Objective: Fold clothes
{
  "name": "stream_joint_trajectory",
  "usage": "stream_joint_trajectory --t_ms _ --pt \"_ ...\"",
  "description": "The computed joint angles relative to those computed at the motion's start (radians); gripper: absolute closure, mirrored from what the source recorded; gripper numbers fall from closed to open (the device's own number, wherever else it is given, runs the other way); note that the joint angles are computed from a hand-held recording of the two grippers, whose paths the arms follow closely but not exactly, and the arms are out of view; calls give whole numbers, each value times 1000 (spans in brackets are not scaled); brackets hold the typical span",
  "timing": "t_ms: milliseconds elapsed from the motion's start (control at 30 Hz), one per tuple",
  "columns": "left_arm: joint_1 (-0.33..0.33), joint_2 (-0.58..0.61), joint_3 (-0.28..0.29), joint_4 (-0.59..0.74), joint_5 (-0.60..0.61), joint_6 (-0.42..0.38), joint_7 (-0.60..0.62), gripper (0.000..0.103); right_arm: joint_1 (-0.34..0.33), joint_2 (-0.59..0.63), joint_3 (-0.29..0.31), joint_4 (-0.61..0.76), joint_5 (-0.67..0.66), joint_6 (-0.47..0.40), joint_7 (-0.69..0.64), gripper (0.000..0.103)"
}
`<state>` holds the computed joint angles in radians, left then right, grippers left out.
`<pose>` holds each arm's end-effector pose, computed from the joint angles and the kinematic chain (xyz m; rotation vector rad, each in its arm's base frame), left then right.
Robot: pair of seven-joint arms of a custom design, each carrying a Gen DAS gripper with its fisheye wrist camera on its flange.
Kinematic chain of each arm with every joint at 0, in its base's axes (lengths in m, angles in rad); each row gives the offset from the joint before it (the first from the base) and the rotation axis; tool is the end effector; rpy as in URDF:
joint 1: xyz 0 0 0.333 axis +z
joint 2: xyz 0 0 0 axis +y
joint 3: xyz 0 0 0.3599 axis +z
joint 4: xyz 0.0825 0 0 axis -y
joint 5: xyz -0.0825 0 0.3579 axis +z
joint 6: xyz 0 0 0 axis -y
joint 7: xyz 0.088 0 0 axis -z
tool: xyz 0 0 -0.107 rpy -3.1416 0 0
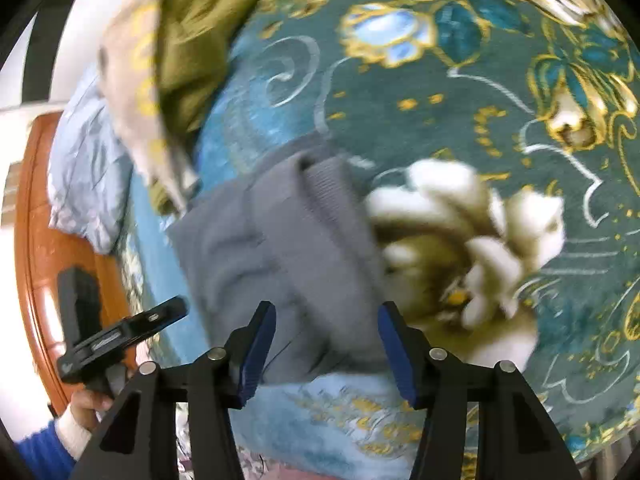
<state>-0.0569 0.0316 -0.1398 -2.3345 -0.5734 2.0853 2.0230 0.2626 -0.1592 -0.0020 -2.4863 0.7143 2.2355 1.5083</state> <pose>0.4497 -0.1170 0.3709 1.5731 -2.1123 0.2648 0.4048 0.1282 0.4066 -1.8150 2.1203 0.6732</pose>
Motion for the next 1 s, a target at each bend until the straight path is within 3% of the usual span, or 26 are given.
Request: stream_joint_trajectory --t_ms 267,533,700,800,867,1000 --pt "24 153 -2 78 -26 -34 -3 30 -33 158 9 62 185 -11 -92 42" --pt "36 191 -9 94 -58 -30 14 31 -70 172 27 88 231 -91 -130 40" --pt "34 172 -11 90 -68 -31 -6 56 -40 188 56 125 109 -70 -46 43" --pt "28 139 -8 74 -48 -18 -31 75 -37 168 56 120 91 -64 -13 56" --pt "27 111 -5 62 -44 -11 -40 81 -36 137 52 107 95 -60 1 71" --pt "27 34 -1 32 -54 -14 -33 84 -20 66 44 89 116 -62 18 75"
